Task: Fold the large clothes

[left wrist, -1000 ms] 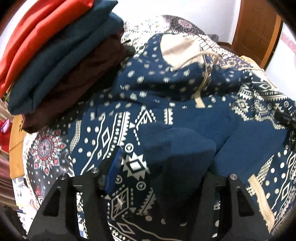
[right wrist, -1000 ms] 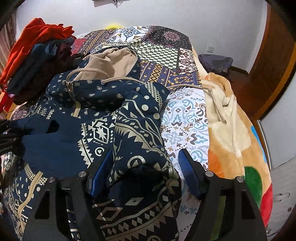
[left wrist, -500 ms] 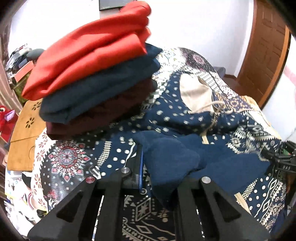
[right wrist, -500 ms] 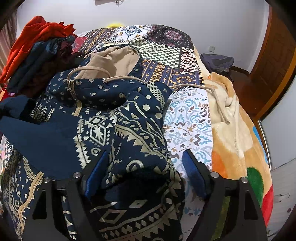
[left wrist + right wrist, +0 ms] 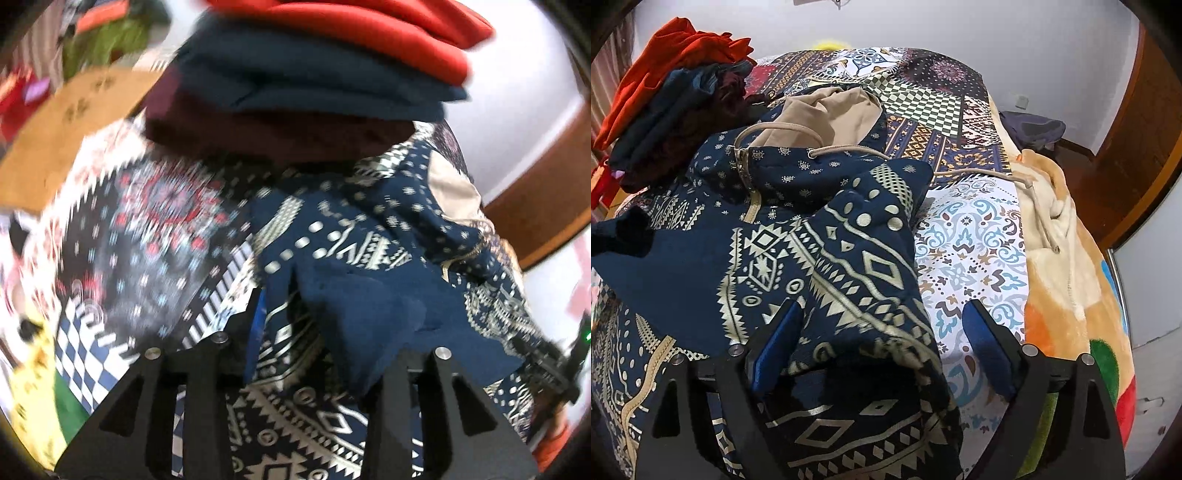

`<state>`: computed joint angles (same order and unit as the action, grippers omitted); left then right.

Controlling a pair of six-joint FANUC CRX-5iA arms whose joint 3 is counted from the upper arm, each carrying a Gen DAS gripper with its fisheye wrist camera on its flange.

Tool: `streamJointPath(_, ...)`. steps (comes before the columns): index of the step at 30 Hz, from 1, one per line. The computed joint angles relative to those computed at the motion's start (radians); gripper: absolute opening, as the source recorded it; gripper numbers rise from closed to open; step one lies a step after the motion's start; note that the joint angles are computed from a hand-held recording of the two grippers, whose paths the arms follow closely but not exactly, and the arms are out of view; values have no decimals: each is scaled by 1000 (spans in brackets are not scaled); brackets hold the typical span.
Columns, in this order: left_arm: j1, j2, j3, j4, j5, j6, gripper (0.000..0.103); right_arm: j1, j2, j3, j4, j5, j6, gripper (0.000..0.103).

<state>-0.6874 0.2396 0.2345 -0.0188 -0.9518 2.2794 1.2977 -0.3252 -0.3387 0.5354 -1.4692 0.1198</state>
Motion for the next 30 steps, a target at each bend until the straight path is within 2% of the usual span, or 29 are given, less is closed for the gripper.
streamJointPath(3,57,-71,-171,161,149,-17,40,-1,-1,0,0,2,-3,88)
streamJointPath(5,73,-84,-214,205,170,-26,41,-7,4,11,-12,-5,7,87)
streamJointPath(7,67,-67,-195,209,142,-46,41,-17,6,34,-25,-10,28,85)
streamJointPath(9,42,-38,-131,156,86,-40,41,-12,-3,50,-7,-21,40,78)
streamJointPath(13,0,16,-8,68,10,-56,41,20,5,68,68,-101,78,78)
streamJointPath(15,-9,37,28,60,-3,-78,41,17,8,76,48,-126,117,67)
streamJointPath(16,-10,51,47,69,-7,-93,41,20,1,74,38,-133,127,66)
streamJointPath(21,-35,112,156,40,-62,-123,41,114,-61,53,51,-167,52,68)
streamJointPath(24,-56,140,213,-8,-106,-122,41,151,-58,59,47,-187,66,68)
streamJointPath(27,-64,152,235,-23,-121,-122,41,138,-32,61,31,-186,108,68)
streamJointPath(30,-68,150,233,-20,-118,-123,41,69,-3,66,-9,-144,130,68)
